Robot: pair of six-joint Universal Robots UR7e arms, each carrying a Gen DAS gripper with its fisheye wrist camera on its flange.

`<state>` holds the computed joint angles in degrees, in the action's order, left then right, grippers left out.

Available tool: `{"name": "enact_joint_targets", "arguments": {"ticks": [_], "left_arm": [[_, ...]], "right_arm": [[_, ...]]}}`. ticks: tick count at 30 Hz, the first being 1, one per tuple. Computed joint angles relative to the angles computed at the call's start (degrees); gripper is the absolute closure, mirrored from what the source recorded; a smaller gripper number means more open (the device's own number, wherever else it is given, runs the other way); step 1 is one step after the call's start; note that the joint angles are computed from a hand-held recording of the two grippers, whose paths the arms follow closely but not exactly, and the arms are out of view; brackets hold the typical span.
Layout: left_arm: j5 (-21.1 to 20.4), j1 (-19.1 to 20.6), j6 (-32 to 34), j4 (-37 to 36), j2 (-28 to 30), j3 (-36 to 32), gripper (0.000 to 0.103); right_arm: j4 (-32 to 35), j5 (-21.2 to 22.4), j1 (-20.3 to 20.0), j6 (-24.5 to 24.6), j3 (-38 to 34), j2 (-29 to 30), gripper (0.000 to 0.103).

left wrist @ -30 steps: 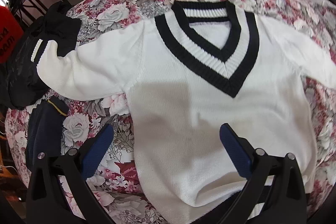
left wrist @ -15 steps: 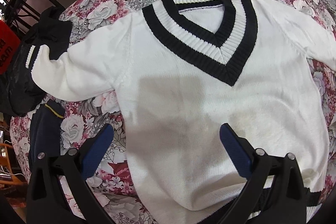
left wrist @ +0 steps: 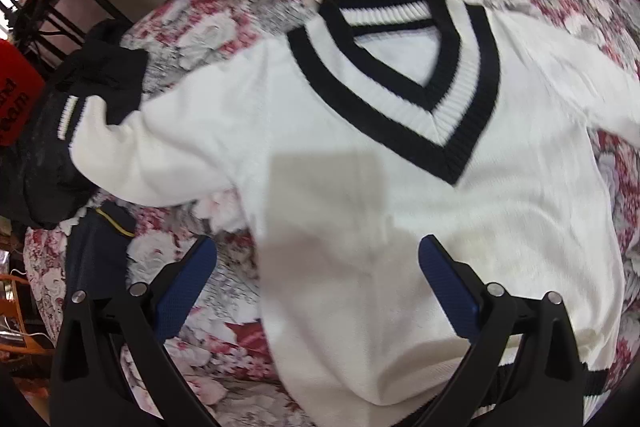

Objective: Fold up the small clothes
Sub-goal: 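Reach the right tool to the striped sleeve cuff and grasp it, then fold the gripped sleeve across the sweater body toward the collar with the right tool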

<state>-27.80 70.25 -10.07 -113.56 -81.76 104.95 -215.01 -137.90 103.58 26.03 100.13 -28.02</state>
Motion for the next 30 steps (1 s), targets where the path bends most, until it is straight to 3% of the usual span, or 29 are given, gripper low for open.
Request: {"name": "enact_joint_targets", "arguments": {"ticks": [7,13,30], "left_arm": [[-1.26,0.86,-3.21,3.71,-0.47,-5.57,0.004],[-0.9,1.9,-4.49,0.65,-2.73,-8.49,0.004],[-1.3,5.26,-2.34,0.85,-6.77,-10.23,0.004]], "right_arm": [[0.78,1.46,4.86,-8.7,-5.14,0.71,0.093],[4.48,1.8,9.76,-13.13,-12.17,4.42,0.093],[30.7,4.5,20.76,-23.02,-44.42,25.2,0.093]]}}
